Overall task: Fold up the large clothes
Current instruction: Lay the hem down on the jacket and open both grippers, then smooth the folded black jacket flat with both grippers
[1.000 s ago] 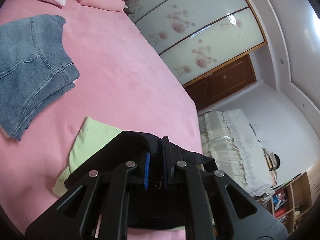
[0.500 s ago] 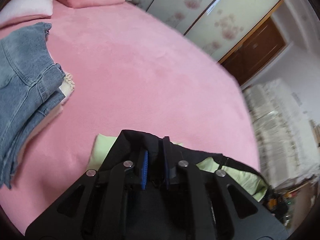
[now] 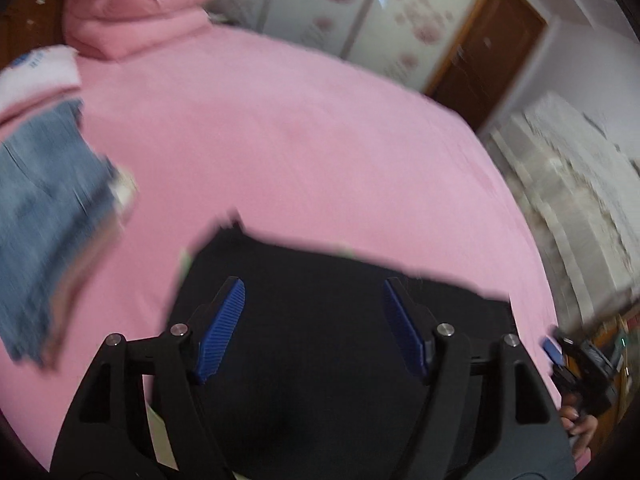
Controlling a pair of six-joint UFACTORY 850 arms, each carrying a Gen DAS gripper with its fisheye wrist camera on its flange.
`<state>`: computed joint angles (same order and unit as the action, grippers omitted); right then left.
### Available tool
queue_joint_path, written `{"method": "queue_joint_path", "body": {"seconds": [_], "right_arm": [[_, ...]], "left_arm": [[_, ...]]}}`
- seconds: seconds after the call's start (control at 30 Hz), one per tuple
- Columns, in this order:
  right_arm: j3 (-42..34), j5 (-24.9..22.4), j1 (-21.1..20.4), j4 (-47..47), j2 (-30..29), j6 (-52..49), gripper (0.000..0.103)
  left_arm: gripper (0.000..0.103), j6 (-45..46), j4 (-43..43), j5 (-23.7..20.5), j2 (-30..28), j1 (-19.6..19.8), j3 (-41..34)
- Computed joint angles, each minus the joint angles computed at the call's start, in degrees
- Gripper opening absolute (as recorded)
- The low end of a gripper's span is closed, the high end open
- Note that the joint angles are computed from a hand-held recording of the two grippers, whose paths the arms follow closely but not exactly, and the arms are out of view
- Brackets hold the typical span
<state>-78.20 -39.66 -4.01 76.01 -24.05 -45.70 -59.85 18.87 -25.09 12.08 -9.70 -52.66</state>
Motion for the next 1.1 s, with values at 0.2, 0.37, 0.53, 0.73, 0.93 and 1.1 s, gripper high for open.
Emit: {"method": "queue_joint_path", "body": {"seconds": [0.2, 0.37, 0.53, 0.73, 0.93, 1.1], "right_arm": [[8.6, -3.1, 7.8, -9.1, 3.0, -8.3, 0.012], [14.3, -2.9, 12.6, -5.7, 4.8, -17.0, 0.012], [18.4, 11.8, 14.8, -16.4, 8.9, -10.7, 0.011], [17.1, 5.8, 10.2, -26.4, 5.9, -4.0, 0.001], [16.8, 8.1, 5.2, -32.1, 9.9, 0.4, 0.024], [11.1, 12.2, 1.4, -46.4, 6.0, 11.4, 0.043]], "left_arm": [[0.038, 16.6, -21.0, 3.5, -3.1, -5.9, 3.6], [0.038, 12.2, -14.3, 3.5, -6.7, -10.9, 3.5], [0.038, 13.4, -16.8, 0.2, -8.8, -13.2, 3.1], [0.037, 6.4, -10.8, -3.3, -8.3, -17.1, 5.3], [0.037, -4.0, -4.7, -6.4, -4.9, -18.3, 6.8], [0.037, -7.1, -1.9, -10.1, -4.9, -18.2, 5.8]]}}
